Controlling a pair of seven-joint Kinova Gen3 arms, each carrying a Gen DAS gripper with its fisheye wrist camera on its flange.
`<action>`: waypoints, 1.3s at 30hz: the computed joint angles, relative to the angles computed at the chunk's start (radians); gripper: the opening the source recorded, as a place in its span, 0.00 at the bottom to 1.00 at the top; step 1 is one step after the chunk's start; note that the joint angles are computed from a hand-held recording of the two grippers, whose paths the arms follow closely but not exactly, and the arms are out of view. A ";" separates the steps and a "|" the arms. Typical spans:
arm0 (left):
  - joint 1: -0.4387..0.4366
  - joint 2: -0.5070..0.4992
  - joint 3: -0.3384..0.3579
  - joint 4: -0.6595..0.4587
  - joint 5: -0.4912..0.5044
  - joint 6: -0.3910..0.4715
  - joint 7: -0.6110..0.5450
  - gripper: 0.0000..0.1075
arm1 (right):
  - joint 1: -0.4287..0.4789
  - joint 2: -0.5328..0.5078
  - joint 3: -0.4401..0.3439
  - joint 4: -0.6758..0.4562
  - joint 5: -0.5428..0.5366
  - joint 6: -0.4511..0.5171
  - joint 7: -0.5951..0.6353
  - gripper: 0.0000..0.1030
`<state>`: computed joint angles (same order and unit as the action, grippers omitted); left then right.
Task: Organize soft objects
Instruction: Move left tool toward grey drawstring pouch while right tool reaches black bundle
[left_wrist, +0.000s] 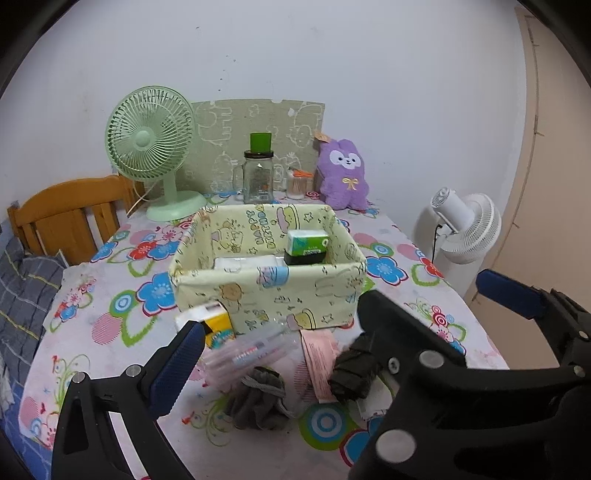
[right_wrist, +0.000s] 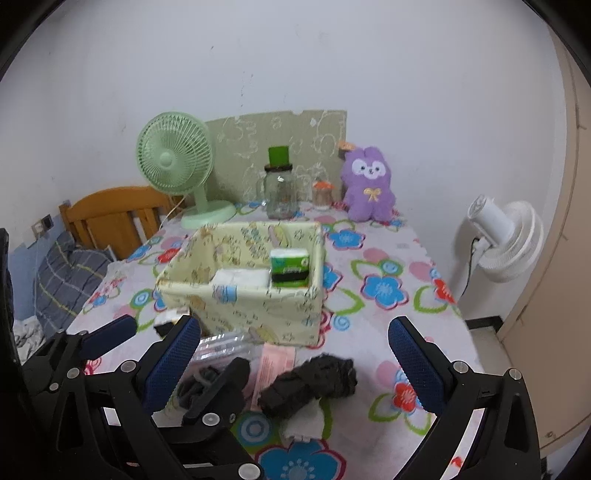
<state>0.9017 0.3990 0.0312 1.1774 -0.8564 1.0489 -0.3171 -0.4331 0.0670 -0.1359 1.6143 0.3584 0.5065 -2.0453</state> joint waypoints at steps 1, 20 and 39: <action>0.000 -0.002 0.000 0.009 -0.001 -0.008 0.004 0.95 | -0.010 -0.002 0.013 0.008 -0.010 -0.005 0.010 1.00; -0.005 0.036 0.003 0.078 0.032 -0.041 0.032 0.95 | 0.037 0.037 0.011 0.127 -0.114 -0.102 0.053 0.98; -0.032 0.067 -0.015 0.059 0.115 -0.054 -0.043 0.87 | 0.098 0.180 0.001 0.006 -0.392 -0.013 0.270 0.74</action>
<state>0.8696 0.4664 0.0159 1.2360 -0.7410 0.9949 -0.3596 -0.3349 0.2467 -0.1349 1.6199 -0.0335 0.4932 -1.7752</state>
